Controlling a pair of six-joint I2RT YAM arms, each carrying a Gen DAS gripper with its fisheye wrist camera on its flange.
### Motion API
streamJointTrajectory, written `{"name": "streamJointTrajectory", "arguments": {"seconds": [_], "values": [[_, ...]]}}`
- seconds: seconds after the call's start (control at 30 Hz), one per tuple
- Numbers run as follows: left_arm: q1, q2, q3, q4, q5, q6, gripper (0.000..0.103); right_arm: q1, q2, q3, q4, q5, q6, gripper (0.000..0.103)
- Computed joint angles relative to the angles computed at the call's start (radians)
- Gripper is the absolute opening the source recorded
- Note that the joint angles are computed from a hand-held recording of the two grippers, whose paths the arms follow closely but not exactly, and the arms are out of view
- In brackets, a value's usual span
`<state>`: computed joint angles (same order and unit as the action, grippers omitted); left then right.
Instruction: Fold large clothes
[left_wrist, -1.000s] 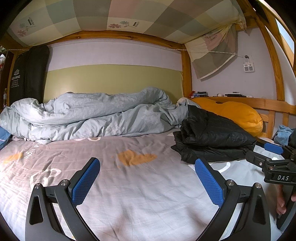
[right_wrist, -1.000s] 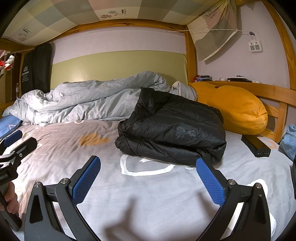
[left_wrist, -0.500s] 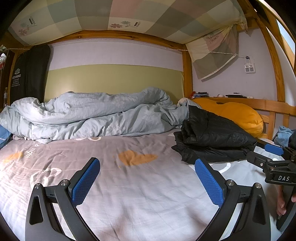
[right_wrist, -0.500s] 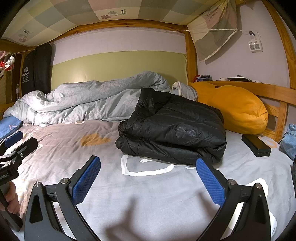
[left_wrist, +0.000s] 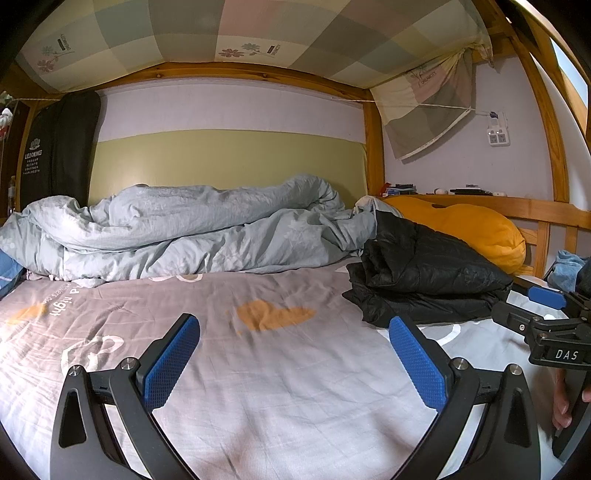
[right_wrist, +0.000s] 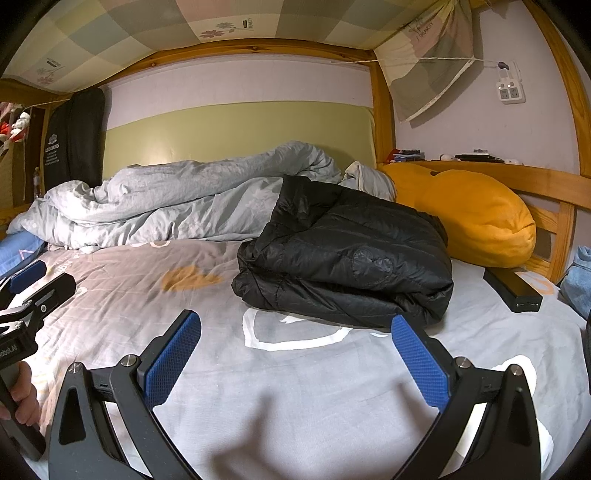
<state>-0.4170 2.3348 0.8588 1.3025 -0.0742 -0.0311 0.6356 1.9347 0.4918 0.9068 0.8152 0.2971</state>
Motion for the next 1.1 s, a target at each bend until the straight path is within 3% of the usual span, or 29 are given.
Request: {"name": "streamJointTrajectory", "arguments": {"seconds": [1.1], "values": [[0.004,0.000,0.001,-0.003,0.006,0.002,0.103,0.013,-0.001,0.005,-0.015,0.011,0.013,0.103]]}}
